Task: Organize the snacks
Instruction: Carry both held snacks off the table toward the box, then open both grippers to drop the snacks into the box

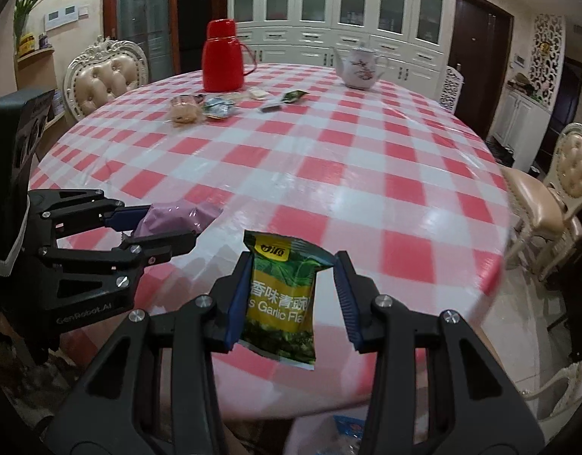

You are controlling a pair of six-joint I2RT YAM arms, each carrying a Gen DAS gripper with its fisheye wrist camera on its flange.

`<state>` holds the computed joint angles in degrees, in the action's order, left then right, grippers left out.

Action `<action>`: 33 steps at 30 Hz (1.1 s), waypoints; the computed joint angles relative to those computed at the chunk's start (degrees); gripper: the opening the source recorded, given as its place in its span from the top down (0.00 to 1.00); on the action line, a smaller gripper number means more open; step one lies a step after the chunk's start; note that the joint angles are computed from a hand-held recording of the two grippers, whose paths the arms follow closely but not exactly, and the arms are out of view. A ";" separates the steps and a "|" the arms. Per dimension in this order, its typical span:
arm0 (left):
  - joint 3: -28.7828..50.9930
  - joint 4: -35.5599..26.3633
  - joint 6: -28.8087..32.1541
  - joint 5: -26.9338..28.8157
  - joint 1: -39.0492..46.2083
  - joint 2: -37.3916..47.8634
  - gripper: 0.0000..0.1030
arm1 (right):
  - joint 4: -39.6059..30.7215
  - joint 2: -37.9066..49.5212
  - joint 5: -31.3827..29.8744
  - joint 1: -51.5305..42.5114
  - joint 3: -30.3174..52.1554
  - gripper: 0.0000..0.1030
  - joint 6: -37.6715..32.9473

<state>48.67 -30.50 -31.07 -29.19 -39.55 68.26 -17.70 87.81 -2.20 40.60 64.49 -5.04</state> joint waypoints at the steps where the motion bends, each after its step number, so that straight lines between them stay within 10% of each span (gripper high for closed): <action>1: 0.69 0.14 0.06 -0.07 -0.94 1.05 0.70 | 0.00 -0.83 -0.02 -0.85 -0.79 0.55 -0.25; 21: 15.41 6.73 9.70 7.40 -15.03 21.81 0.70 | -5.97 -5.86 -0.47 -26.00 -8.05 0.54 -13.07; 31: 21.95 9.92 16.86 25.20 -16.75 32.38 0.68 | -11.04 -2.84 2.38 -32.92 -9.79 0.53 -26.62; 33: 23.25 8.88 18.26 27.39 -16.70 33.91 0.54 | -12.14 -3.20 3.49 -33.13 -10.13 0.46 -28.73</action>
